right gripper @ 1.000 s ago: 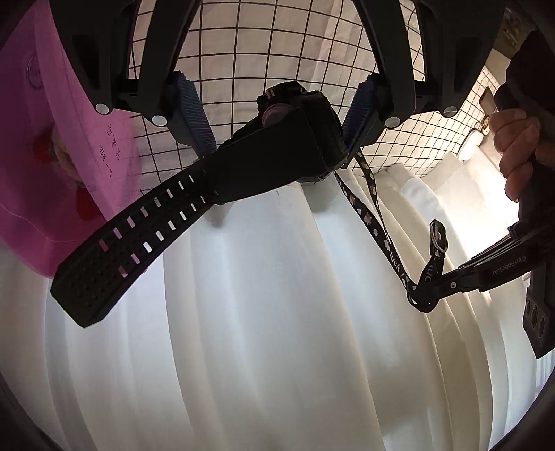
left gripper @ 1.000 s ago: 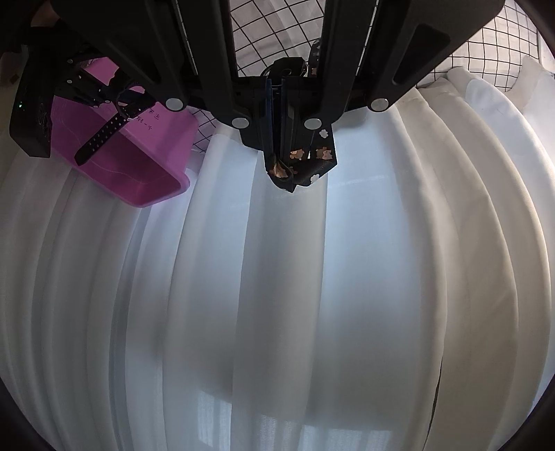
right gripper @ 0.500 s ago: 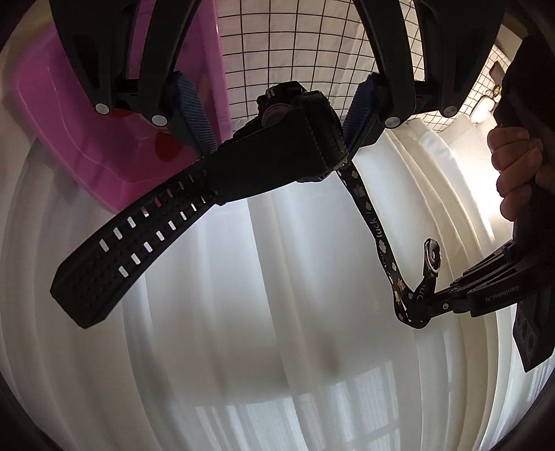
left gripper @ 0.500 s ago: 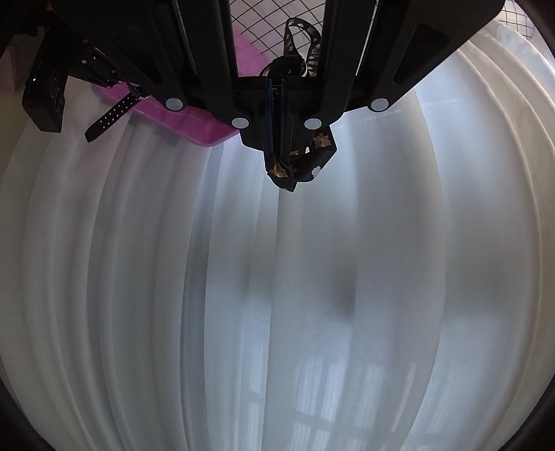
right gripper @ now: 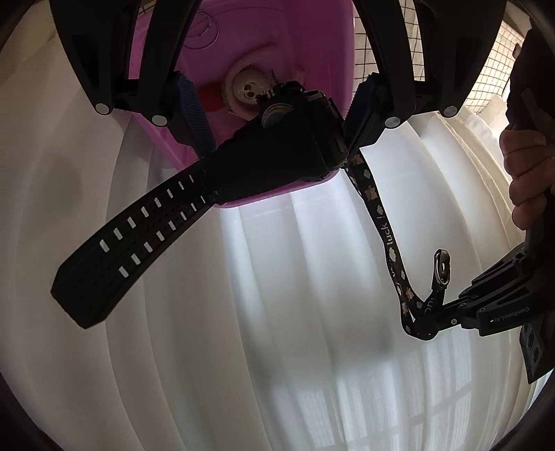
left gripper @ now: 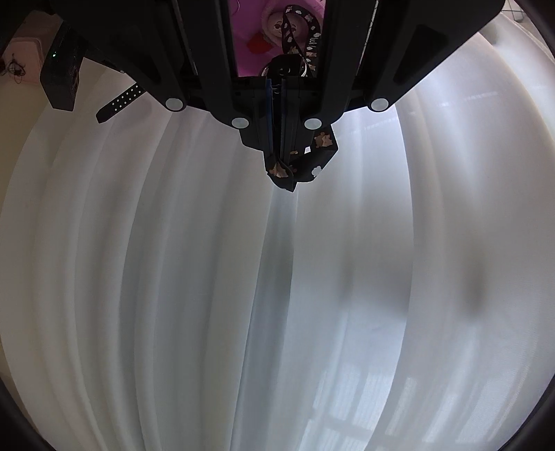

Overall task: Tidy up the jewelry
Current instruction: 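Lift and carry the lanyard and watch over the pink bin with both tools, then open both tools to drop the lanyard and watch into the bin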

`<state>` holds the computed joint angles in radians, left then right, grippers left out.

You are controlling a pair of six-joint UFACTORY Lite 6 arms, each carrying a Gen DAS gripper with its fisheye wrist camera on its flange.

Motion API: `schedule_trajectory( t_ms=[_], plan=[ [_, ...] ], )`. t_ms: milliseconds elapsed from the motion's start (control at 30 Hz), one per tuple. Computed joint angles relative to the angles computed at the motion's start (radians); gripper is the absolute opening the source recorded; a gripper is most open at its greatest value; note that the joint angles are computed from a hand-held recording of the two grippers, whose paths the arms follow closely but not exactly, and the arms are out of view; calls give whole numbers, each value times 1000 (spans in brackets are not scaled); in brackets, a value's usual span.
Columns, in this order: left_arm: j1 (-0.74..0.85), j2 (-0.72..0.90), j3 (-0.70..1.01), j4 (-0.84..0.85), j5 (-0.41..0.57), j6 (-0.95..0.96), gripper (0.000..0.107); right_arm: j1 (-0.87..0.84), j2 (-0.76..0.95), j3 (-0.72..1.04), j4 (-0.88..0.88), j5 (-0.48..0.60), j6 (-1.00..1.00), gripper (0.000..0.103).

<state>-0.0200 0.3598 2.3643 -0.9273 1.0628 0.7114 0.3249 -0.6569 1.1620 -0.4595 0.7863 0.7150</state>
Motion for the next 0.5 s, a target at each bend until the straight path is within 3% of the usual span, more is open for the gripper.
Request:
schedule_trajectory(
  t_ms=[167,500],
  plan=[
    [-156,-60,-261,164,-128,-18,4,-247,-25,-122,337,-42,-315,68],
    [-317,-24,-494,518,-237,-259,5,-367,62,-202,557,-79,-560,68]
  ],
)
